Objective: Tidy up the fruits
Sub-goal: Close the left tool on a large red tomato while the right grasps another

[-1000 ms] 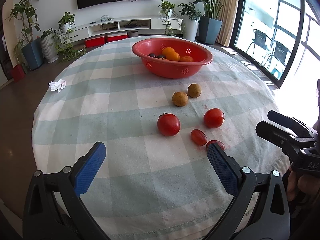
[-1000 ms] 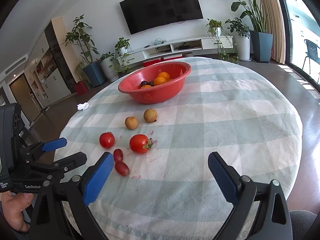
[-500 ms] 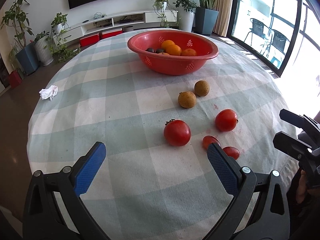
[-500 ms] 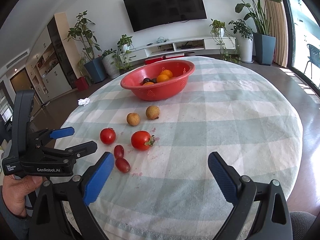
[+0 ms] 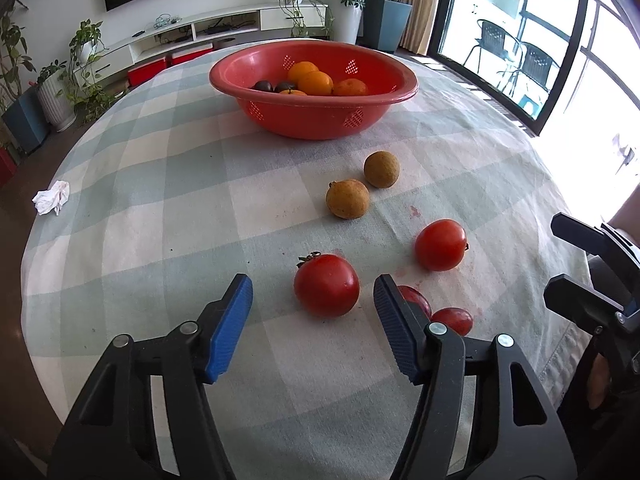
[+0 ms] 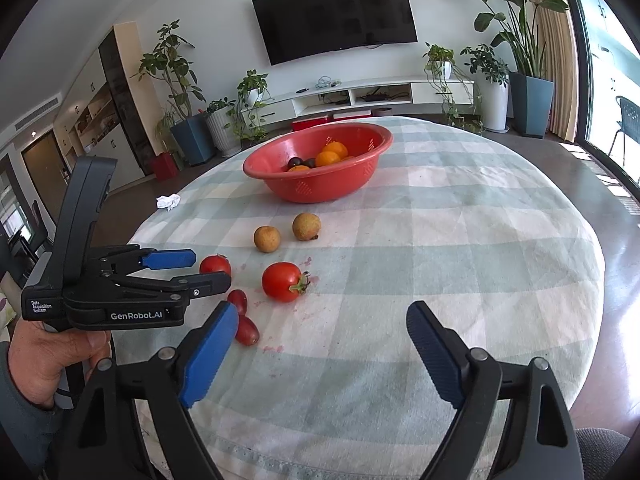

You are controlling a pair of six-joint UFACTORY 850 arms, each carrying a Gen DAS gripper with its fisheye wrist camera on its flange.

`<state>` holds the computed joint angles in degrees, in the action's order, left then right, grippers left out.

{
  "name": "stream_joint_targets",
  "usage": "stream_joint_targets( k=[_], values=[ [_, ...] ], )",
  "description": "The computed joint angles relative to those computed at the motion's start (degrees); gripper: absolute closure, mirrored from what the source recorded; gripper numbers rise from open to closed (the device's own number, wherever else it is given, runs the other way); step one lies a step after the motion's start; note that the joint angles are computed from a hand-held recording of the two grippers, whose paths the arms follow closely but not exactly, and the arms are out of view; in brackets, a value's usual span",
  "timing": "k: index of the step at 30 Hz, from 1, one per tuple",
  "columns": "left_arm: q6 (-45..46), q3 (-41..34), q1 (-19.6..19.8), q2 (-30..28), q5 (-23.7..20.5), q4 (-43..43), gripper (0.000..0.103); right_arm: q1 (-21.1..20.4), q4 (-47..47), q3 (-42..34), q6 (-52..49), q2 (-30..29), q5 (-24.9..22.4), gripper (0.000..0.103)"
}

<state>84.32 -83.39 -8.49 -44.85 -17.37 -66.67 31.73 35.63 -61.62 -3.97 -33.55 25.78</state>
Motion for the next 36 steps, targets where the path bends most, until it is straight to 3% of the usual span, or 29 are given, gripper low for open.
stream_joint_targets(
  k=[9,18,23,28,36],
  values=[
    [1.22,-0.28,-0.14,-0.62,-0.78,-0.13,0.070,0.09,0.37,-0.64,-0.94,-0.45,-0.85,0.018],
    [8.94,1.55,0.66,0.55,-1.96,-8.32,0.072,-0.12,0.79,-2.38,-3.23,-0.91,-2.99,0.023],
    [14.92,3.81,2.03,2.08,-3.53,-15.59,0.072,-0.69,6.10,-7.03,-11.67,-3.00,-8.40,0.028],
    [19.52,5.72,3.31,2.90,-4.75,-20.86,0.072,-1.58,5.13,-12.00,-11.82,-6.06,-13.69,0.033],
    [21.85,6.70,3.77,3.25,-5.59,-23.38,0.072,-1.77,31.46,-17.91,-38.53,-10.14,-18.38,0.044]
  ],
)
